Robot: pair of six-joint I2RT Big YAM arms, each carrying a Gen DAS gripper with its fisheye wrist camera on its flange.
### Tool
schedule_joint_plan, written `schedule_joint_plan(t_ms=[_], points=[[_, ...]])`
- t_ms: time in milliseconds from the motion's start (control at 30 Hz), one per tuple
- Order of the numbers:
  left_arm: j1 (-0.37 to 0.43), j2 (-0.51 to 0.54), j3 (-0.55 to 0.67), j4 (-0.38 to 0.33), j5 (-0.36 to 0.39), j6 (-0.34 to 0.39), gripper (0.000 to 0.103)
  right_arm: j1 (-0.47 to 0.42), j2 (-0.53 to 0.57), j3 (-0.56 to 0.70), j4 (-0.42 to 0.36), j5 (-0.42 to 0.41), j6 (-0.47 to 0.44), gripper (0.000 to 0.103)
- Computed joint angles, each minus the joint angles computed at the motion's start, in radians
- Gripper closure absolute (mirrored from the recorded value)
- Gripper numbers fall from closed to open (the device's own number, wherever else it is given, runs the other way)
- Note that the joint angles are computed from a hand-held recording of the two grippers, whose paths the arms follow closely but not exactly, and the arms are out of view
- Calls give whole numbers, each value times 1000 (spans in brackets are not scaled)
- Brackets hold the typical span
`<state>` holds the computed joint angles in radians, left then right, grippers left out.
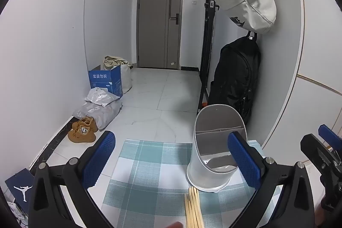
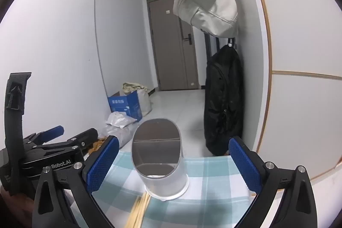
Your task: Organize utensils
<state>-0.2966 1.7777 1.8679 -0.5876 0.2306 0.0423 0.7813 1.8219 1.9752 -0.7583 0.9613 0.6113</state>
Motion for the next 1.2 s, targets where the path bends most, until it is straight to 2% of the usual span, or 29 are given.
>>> schedule_joint_plan(t_ms=[33,200,233,333,433,533,1200], points=[[1,1,3,-4,4,0,1,-1,1,6,-16,-11,20,0],[9,10,19,-17,13,2,1,-1,-5,-7,8,-8,12,0],[-1,-2,-7,8,-10,5,1,-1,-6,-9,12,-8,10,0],[1,2,-2,7,-6,7,1,-3,-20,-43,27,-6,19,0],[-5,-10,-22,16,-19,-1,1,-2,-7,-11,-16,-6,36,0],[-1,-4,-10,8,-20,-1,1,-2,-3,-1,-23,-9,36,0],[1,-1,-10,4,-15,-2,1,-1,-4,-2,-19,-3,37,0]])
